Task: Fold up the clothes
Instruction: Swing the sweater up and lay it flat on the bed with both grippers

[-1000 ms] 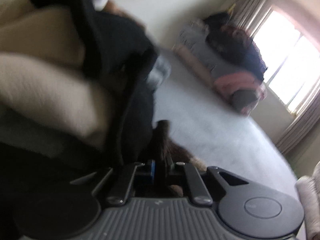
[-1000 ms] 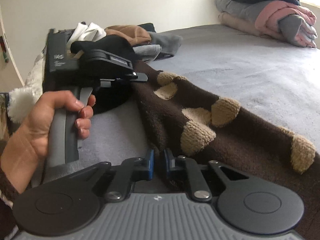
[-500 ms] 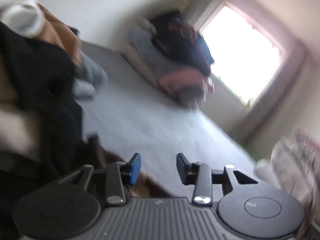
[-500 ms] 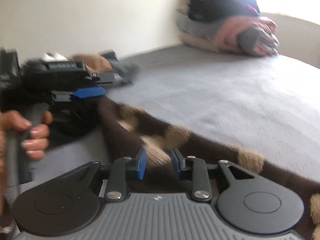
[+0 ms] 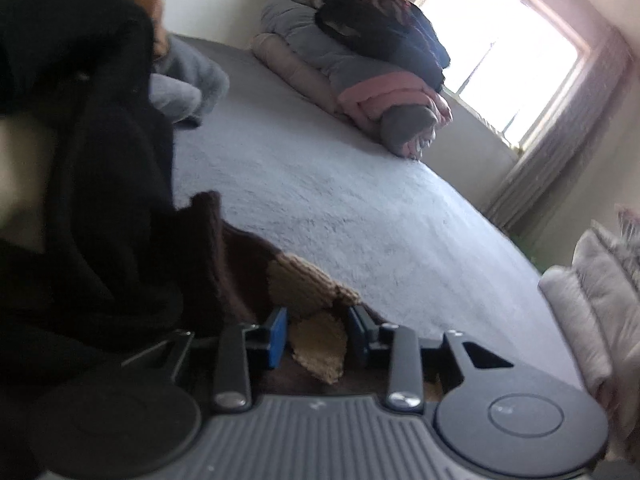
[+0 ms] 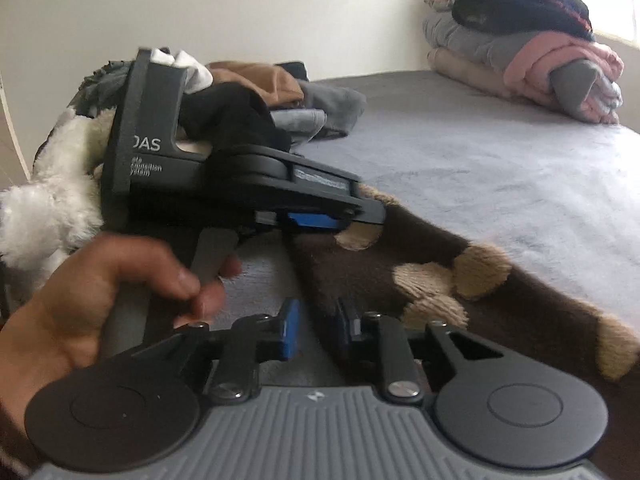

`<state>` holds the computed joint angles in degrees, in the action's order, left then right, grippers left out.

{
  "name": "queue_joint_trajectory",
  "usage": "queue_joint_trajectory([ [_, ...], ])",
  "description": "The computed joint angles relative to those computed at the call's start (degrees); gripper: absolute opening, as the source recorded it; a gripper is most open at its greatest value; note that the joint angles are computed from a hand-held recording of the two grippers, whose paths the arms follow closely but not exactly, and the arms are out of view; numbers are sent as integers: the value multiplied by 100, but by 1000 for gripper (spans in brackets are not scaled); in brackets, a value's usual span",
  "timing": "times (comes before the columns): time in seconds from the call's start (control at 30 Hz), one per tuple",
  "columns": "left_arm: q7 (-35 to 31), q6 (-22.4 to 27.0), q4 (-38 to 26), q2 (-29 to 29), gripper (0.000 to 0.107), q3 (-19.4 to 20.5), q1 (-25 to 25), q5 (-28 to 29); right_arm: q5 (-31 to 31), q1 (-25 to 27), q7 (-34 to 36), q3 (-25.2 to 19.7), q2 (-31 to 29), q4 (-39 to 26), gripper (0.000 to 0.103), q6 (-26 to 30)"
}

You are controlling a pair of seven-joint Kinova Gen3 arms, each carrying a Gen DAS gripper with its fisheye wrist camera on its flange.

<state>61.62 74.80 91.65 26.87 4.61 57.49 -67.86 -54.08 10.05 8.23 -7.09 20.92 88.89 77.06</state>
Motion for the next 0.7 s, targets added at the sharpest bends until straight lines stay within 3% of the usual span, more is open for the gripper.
queue_joint_trajectory([
  [0.1, 471, 76, 299, -27, 36, -59, 229, -568, -192, 184, 178, 138, -166, 128, 34, -445],
  [0.17, 760, -296, 604, -62, 36, -556, 633, -1034, -298, 315, 172, 187, -193, 148, 37, -845],
  [0.23, 1021, -762, 871, -142, 36, -787, 783, -1500, -277, 354, -141, 262, -115, 31, 37, -1137],
  [0.3, 985, -1228, 1108, -245, 39, -593, 535, -1964, -271, 321, -330, 326, -90, 23, 37, -1570],
  [0.37, 630, -1694, 1209, -363, 39, -145, 4, -2147, -219, 244, -396, 270, -68, 84, 38, -2036],
  [0.43, 164, -2020, 1130, -278, 39, 300, -519, -1958, -144, 210, -531, 152, 50, 31, 39, -2322],
  [0.5, -207, -1973, 1010, -237, 39, 546, -716, -1760, -167, 202, -613, -5, 213, -58, 42, -2449],
  [0.7, 121, -2164, 1231, -324, 39, 326, -629, -1939, -135, 5, -934, -319, 367, -174, 53, -3028],
])
